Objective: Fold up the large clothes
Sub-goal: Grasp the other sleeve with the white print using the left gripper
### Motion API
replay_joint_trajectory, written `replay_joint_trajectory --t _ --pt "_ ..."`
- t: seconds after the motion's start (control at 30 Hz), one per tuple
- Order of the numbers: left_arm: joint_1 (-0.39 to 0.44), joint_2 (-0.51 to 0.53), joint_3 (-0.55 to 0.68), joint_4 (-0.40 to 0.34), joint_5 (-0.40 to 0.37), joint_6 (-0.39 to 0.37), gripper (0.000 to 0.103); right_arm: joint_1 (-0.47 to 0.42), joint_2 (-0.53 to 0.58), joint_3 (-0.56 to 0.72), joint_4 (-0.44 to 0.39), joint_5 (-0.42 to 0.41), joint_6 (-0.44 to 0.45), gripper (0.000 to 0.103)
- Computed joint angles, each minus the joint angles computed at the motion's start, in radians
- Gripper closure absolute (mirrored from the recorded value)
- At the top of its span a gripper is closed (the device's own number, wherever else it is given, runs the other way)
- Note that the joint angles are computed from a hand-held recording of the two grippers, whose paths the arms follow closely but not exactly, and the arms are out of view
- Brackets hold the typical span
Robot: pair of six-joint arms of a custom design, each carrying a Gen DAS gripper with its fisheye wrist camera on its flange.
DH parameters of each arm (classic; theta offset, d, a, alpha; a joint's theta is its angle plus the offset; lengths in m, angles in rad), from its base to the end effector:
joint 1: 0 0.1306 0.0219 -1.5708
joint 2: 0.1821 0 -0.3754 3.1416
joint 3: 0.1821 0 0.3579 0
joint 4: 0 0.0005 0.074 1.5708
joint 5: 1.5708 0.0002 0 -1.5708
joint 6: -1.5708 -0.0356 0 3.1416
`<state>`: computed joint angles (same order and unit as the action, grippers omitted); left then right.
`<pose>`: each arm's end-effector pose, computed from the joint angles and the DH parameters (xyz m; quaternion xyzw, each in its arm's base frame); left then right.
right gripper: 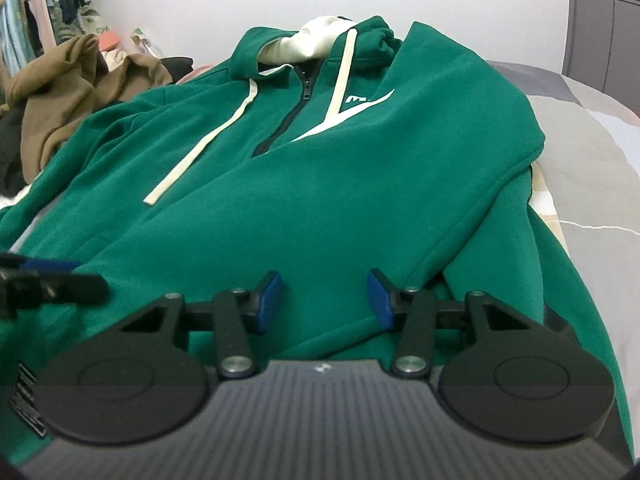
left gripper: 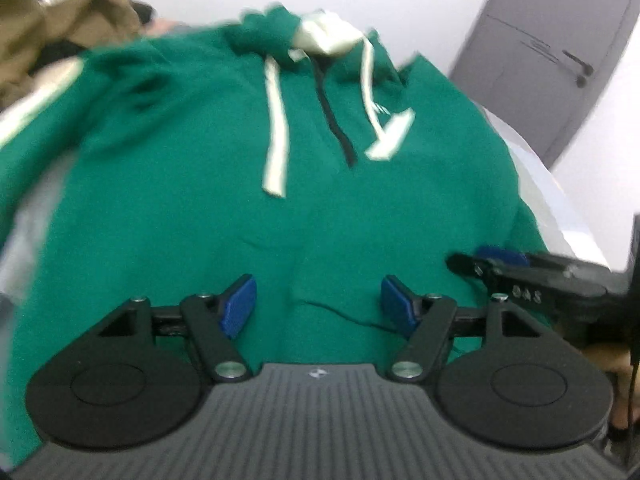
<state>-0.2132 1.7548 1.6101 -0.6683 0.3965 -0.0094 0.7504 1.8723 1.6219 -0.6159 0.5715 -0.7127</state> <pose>0.5675 -0.1374 0.3518 0.1736 0.8971 -0.2189 0.3422 0.4599 0.4018 0.2949 0.0803 0.9022 0.0242 0.4231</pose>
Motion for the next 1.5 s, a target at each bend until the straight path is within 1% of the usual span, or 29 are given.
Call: replay_joint_trajectory --t 0.1,0.23,0.33,0.4,0.53,0.57,0.67,0.77,0.9,1.0,1.07,1.13,1.2,1.3,1.37,1.4,1.5 --pt "0.019 -0.044 -0.029 0.043 -0.04 0.03 0.029 0.005 0.0 0.005 -0.014 0.008 0.0 0.054" --pt "0.049 -0.084 -0.04 0.08 -0.112 0.065 0.029 0.008 -0.002 0.004 -0.021 0.014 0.005 0.053" --pt "0.068 -0.106 -0.051 0.113 -0.191 0.068 0.029 0.009 -0.006 -0.001 -0.02 0.015 0.004 0.053" --pt "0.076 -0.116 -0.057 0.131 -0.264 0.059 0.029 0.01 -0.006 -0.002 -0.019 0.016 0.005 0.053" --pt "0.076 -0.117 -0.061 0.165 -0.459 0.023 0.026 0.011 -0.01 -0.013 -0.004 0.018 0.014 0.053" --pt "0.076 -0.114 -0.058 0.166 -0.509 0.024 0.023 0.01 -0.012 -0.018 0.001 0.018 0.015 0.053" --pt "0.086 -0.098 -0.046 0.162 -0.605 0.046 0.02 0.01 -0.011 -0.02 0.007 0.021 0.015 0.053" --pt "0.095 -0.065 -0.011 0.119 -0.698 0.081 0.018 0.011 -0.01 -0.021 0.008 0.026 0.02 0.053" --pt "0.105 -0.022 0.026 0.049 -0.804 0.148 0.015 0.015 -0.007 -0.016 0.006 0.033 0.017 0.052" --pt "0.118 0.009 0.054 -0.006 -0.843 0.201 0.015 0.015 -0.007 -0.017 0.007 0.034 0.018 0.052" --pt "0.127 0.026 0.066 -0.032 -0.846 0.226 0.015 0.016 -0.007 -0.017 0.007 0.035 0.018 0.052" --pt "0.137 0.046 0.084 -0.071 -0.827 0.272 0.015 0.015 -0.007 -0.018 0.007 0.034 0.018 0.052" --pt "0.148 0.057 0.086 -0.101 -0.786 0.324 0.015 0.015 -0.008 -0.018 0.007 0.033 0.019 0.052" --pt "0.153 0.057 0.073 -0.091 -0.776 0.364 0.015 0.017 -0.008 -0.018 0.006 0.036 0.021 0.052" --pt "0.156 0.057 0.072 -0.09 -0.76 0.379 0.017 0.018 -0.007 -0.016 0.002 0.039 0.024 0.052" --pt "0.158 0.055 0.069 -0.089 -0.747 0.385 0.02 0.018 -0.006 -0.014 0.001 0.041 0.027 0.052" --pt "0.156 0.04 0.059 -0.089 -0.708 0.38 0.023 0.02 -0.005 -0.013 0.001 0.042 0.027 0.052"
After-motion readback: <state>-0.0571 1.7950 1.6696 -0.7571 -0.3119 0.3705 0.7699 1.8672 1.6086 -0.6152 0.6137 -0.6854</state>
